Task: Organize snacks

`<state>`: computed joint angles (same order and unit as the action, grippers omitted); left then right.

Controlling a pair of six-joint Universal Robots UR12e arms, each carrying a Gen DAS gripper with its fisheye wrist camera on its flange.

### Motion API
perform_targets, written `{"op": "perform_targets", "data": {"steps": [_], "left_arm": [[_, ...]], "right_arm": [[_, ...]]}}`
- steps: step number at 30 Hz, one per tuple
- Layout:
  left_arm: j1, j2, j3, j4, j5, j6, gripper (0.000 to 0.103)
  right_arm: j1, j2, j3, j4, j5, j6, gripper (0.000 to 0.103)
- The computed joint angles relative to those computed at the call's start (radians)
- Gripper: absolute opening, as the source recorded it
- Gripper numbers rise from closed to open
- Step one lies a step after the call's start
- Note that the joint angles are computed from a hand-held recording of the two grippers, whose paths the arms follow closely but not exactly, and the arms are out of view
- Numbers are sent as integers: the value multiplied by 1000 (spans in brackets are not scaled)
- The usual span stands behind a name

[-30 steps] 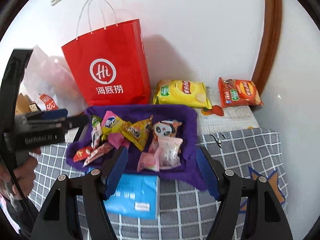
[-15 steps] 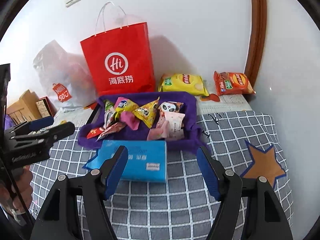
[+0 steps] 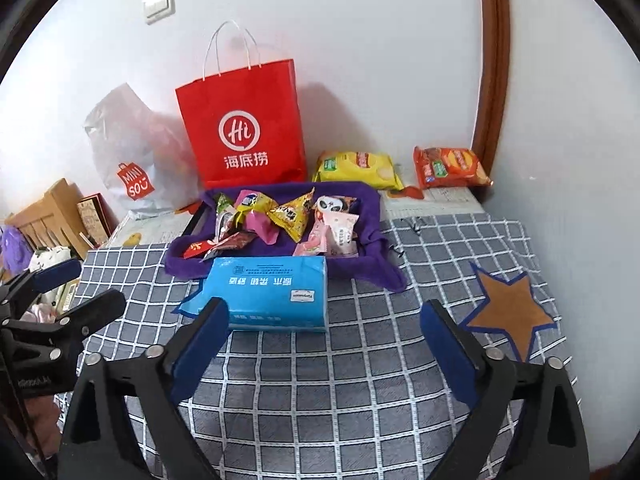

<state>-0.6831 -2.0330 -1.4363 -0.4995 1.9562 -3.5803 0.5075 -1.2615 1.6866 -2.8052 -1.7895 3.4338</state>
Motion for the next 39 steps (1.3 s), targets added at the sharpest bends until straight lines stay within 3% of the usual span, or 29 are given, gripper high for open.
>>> {"op": "perform_targets", "data": {"steps": [7,39], "left_arm": [[-16,6,0,19,21,-6,100],[-22,15,2,28,24,-17,100]], "right_arm": [[10,-12,18,-22,-52,-13,102],[9,-36,41,-62,-52,9,102]]}}
